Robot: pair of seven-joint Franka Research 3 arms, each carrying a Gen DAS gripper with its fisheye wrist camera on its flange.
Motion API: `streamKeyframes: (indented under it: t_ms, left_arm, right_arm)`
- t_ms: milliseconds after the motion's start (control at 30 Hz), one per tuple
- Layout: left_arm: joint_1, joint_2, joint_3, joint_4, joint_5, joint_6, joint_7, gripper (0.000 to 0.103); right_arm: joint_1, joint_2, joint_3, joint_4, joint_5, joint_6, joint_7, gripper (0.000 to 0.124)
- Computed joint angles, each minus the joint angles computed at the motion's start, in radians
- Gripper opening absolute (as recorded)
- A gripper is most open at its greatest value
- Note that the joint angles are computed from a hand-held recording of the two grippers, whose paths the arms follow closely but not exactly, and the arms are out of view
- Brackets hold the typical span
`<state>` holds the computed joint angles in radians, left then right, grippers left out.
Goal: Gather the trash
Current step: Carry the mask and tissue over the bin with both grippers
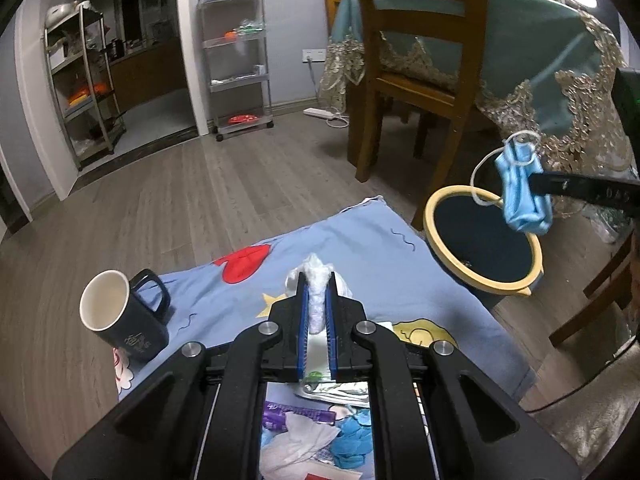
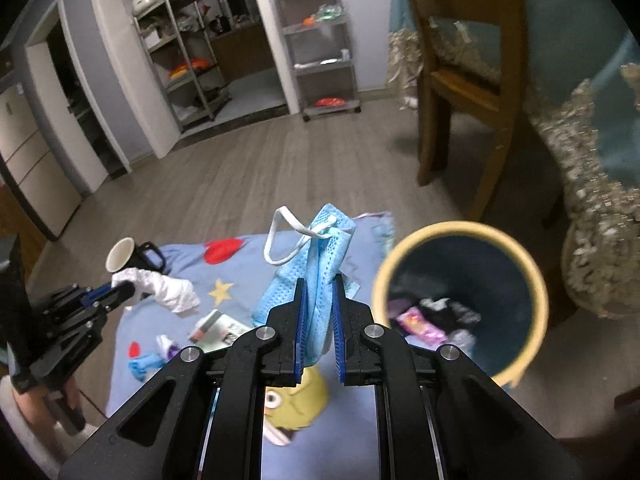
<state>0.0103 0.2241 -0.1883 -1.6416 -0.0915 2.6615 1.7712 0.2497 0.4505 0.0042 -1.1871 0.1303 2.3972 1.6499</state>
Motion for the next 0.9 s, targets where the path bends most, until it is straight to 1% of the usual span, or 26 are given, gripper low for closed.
streamKeyframes:
  t_ms: [133, 200, 267, 367, 433, 600, 700, 800, 900]
  left_arm:
    - [-0.008, 0.007, -0.008, 0.005, 0.008, 0.001, 0.016, 0.007]
    - [-0.012, 0.008, -0.013, 0.003, 0.007, 0.003, 0.026, 0.007]
    - [-0.014, 0.010, -0.016, 0.005, 0.005, -0.003, 0.034, 0.007]
    - [-0.014, 0.008, -0.024, 0.003, -0.021, -0.008, 0.048, 0.007]
    - [-0.020, 0.006, -0.023, -0.002, -0.016, -0.005, 0.050, 0.007]
    - [-0.026, -0.006, -0.032, -0.022, -0.043, -0.001, 0.064, 0.007]
    - [-0.036, -0.010, -0.040, -0.027, -0.057, 0.009, 0.079, 0.007]
    - [-0.045, 0.004, -0.054, -0.001, -0.088, -0.019, 0.097, 0.007]
    - [-0.071, 0.024, -0.053, 0.024, -0.057, -0.028, 0.088, 0.007]
  right_arm:
    - [-0.035, -0.048, 0.002, -0.086, 0.065, 0.058, 0.033, 0.013]
    - [-0.046, -0.049, -0.003, -0.100, 0.077, 0.064, 0.054, 0.013]
    - [-0.049, -0.034, -0.013, -0.087, 0.066, 0.050, 0.077, 0.013]
    - [-0.068, -0.007, -0.006, -0.064, 0.095, 0.017, 0.104, 0.013]
    - [-0.074, 0.018, -0.008, -0.035, 0.098, -0.014, 0.123, 0.013]
    - [-0.079, 0.048, -0.008, 0.005, 0.086, -0.057, 0.127, 0.013]
    - [-0.083, 0.058, -0.006, 0.015, 0.088, -0.067, 0.122, 0.013]
    - [-0.085, 0.066, -0.010, 0.026, 0.080, -0.074, 0.118, 0.013]
    - [-0.094, 0.066, -0.010, 0.022, 0.086, -0.072, 0.111, 0.013]
